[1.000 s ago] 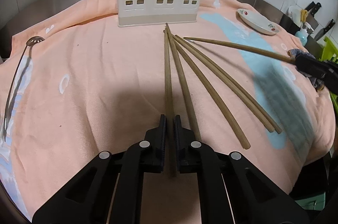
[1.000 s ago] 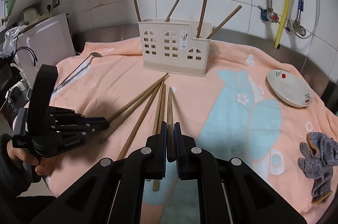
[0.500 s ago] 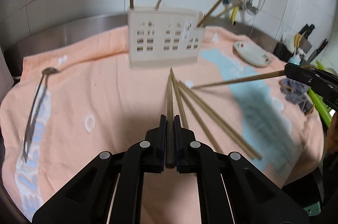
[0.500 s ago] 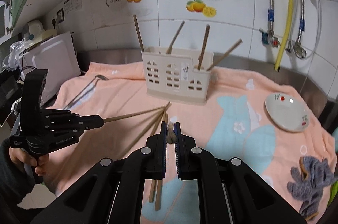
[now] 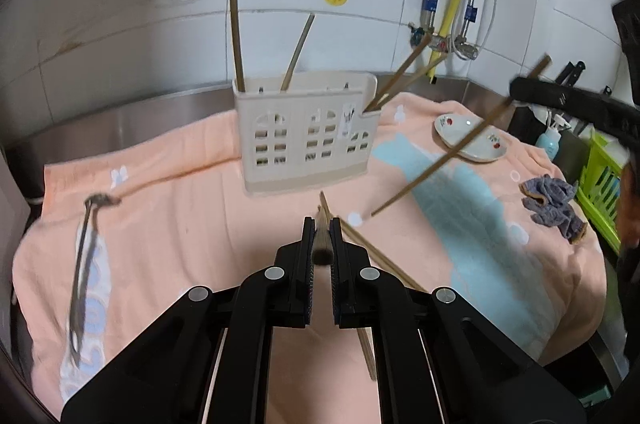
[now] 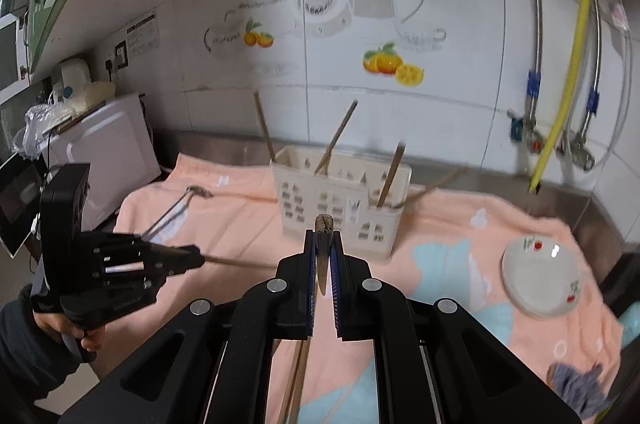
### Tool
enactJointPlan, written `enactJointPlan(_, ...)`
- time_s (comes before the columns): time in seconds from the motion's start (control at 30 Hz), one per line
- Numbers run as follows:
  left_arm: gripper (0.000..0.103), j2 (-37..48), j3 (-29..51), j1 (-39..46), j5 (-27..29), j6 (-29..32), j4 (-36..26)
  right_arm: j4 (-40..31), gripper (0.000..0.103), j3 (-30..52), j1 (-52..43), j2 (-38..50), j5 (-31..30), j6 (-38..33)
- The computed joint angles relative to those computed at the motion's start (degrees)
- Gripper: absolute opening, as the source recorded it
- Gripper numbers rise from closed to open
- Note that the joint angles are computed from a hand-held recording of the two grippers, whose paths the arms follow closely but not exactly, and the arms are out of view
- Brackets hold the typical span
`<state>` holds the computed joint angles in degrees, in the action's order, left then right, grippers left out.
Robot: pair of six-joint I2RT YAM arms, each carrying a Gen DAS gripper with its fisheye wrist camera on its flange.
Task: Organize utensils
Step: 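Lift both held chopsticks upright and carry them over the white holder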
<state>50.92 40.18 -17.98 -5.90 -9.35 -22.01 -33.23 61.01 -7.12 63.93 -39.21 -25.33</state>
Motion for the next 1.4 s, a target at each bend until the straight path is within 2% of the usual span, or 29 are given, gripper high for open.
enactJointPlan(0.2,0.006,3.03,5.2,3.18,3.34,2.65,-0.67,-2.78,0.007,13.52,1.17,6.95,-0.16,3.14)
enactJointPlan(0.37,0.006,5.19,8.63,5.74,5.77,4.11,-1.57,-3.99,0.007,23.29,3.84,11.54,3.8,4.65)
enactJointPlan(0.5,0.006,6.31,11.49,7.29,7.24,4.93,-2.38,-4.24,0.007,27.5,5.56,14.5,6.98,5.16)
enactJointPlan(0.6,0.006,6.56,13.64,7.43,7.31,5.53,-3.21,-3.35,0.007,28.48,6.64,16.13,9.15,5.72)
enactJointPlan(0.8,0.006,6.61,19.84,7.67,7.09,7.95,-5.85,-1.73,0.007,29.33,5.06,17.22,6.82,8.26)
enactJointPlan(1.03,0.006,9.08,29.21,6.84,5.22,9.83,-7.42,-0.18,0.007,31.29,6.18,20.3,9.03,9.28)
enactJointPlan(1.27,0.006,14.09,38.14,7.15,3.97,10.36,-6.58,-0.9,0.007,32.11,8.35,24.99,12.09,8.11)
enactJointPlan(1.4,0.006,17.19,39.76,7.67,2.28,9.99,-4.47,-0.48,0.007,31.28,8.74,26.33,13.17,7.49)
